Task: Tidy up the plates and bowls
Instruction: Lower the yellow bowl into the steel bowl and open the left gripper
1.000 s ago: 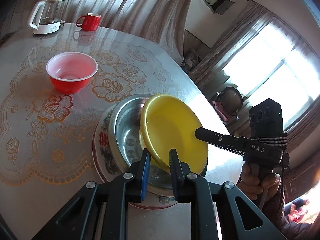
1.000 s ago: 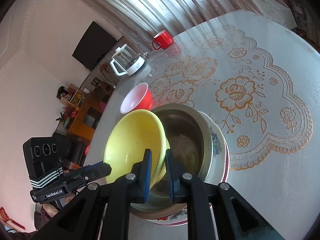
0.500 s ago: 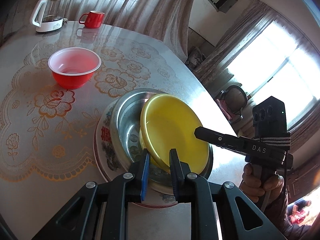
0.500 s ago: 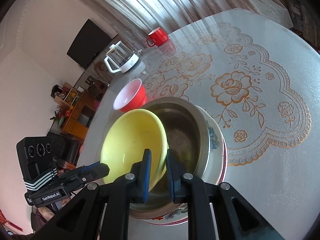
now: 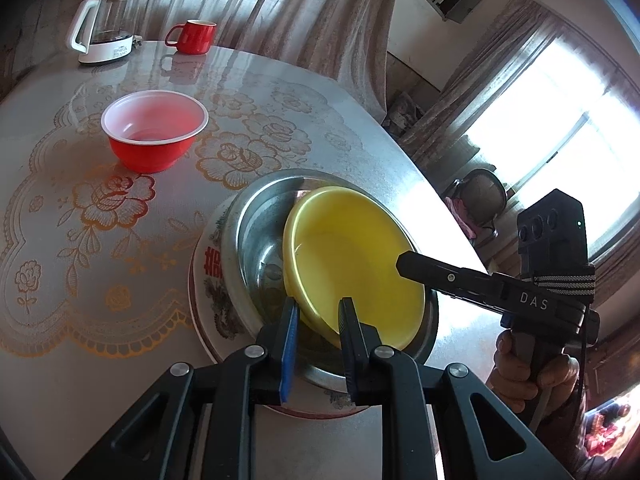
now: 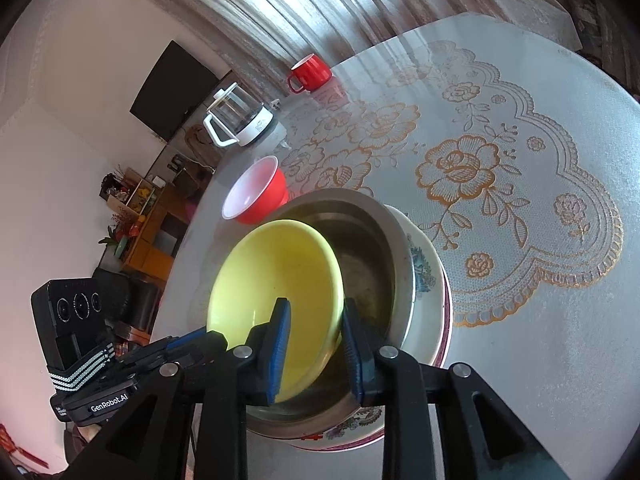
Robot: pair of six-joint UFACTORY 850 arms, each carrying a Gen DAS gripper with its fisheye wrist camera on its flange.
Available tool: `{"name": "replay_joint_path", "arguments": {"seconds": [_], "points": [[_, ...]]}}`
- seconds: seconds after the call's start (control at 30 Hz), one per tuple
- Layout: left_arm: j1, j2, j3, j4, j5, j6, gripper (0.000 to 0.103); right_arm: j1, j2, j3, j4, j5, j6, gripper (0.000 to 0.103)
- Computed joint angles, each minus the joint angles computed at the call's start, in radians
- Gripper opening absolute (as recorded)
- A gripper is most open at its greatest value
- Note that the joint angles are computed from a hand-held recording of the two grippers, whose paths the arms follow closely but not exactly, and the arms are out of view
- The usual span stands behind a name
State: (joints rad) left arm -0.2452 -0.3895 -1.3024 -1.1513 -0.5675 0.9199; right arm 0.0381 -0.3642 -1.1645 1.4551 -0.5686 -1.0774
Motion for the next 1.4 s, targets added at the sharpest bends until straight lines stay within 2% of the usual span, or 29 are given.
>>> {"name": "replay_joint_path", "arguments": {"seconds": [0.33, 0.4, 0.47, 0.67, 0.83, 1.0, 1.17, 1.33, 1.4], "points": [[-0.009, 0.016, 0.016, 0.005, 0.027, -0.013, 0.021, 0.02, 0.0, -0.011, -0.032, 0.06, 0.001, 0.03], [-0.01, 0.02, 0.021, -0.012, 0.027, 0.008, 0.029, 0.029, 0.002, -0.016, -0.057, 0.092, 0.008, 0.031], [-0.012, 0.021, 0.023, -0.023, 0.034, 0.019, 0.032, 0.041, 0.009, -0.012, -0.061, 0.133, -0.01, 0.034], [-0.031, 0.029, 0.035, -0.019, 0.099, 0.042, 0.032, 0.066, 0.022, -0.001, -0.084, 0.208, -0.043, 0.036], [-0.044, 0.03, 0.038, -0.002, 0.123, 0.048, 0.033, 0.064, 0.028, 0.009, -0.043, 0.215, -0.087, 0.036], [-0.052, 0.038, 0.047, -0.004, 0.137, 0.068, 0.041, 0.059, 0.036, 0.021, -0.006, 0.216, -0.113, 0.036], [-0.064, 0.054, 0.058, 0.03, 0.181, 0.044, 0.042, 0.06, 0.041, 0.029, 0.012, 0.214, -0.138, 0.036], [-0.071, 0.067, 0.068, 0.079, 0.23, -0.014, 0.042, 0.062, 0.042, 0.033, 0.03, 0.216, -0.15, 0.036], [-0.079, 0.073, 0.069, 0.171, 0.264, -0.101, 0.042, 0.061, 0.043, 0.034, 0.031, 0.214, -0.149, 0.036]]}}
